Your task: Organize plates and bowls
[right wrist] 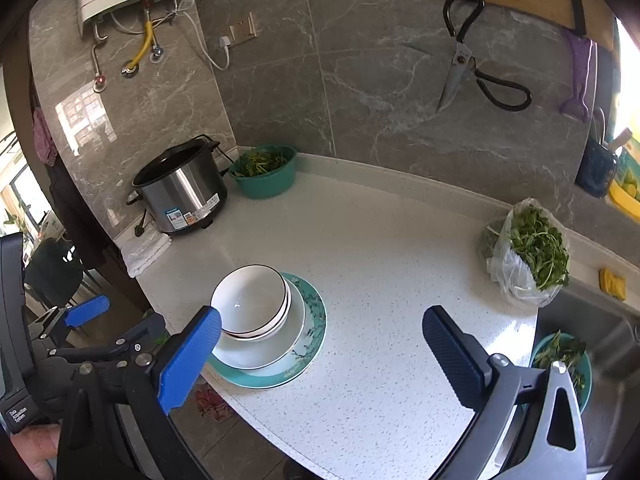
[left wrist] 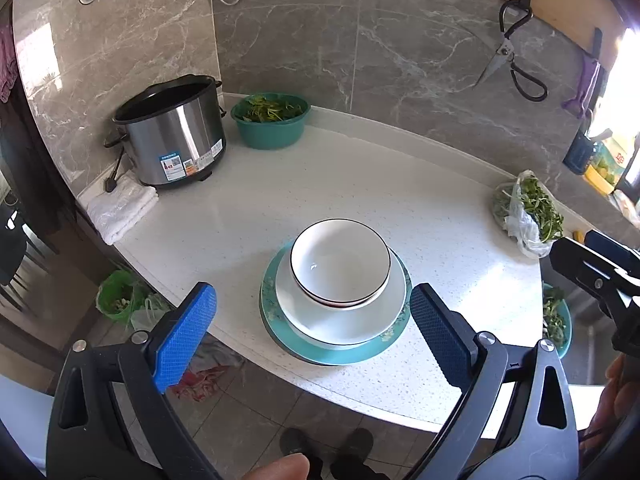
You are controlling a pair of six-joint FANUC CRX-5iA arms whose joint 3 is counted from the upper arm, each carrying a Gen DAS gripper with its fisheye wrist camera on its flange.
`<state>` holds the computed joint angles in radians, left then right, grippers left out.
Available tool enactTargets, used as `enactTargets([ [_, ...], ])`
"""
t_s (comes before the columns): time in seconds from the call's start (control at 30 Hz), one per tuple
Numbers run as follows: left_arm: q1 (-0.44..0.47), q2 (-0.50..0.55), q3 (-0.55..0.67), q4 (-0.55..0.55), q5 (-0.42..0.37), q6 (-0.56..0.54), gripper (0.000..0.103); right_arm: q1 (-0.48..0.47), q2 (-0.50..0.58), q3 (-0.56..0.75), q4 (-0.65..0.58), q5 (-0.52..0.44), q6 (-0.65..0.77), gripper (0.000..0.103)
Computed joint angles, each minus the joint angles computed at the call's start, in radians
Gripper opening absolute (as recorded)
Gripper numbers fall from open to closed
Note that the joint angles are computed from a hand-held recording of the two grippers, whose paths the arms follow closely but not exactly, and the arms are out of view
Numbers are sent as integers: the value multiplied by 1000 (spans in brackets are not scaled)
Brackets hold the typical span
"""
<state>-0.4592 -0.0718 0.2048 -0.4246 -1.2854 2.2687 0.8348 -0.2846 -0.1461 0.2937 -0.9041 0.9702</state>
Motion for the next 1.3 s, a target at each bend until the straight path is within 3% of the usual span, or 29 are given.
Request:
enactTargets([
  [0.6,32,-17,-2,-14,-25,12,99,47,9,-8,59,-39,-79,103],
  [1.3,-9,10,32,-53,-65,54,99,62,41,-7,147,-123,-164,103],
])
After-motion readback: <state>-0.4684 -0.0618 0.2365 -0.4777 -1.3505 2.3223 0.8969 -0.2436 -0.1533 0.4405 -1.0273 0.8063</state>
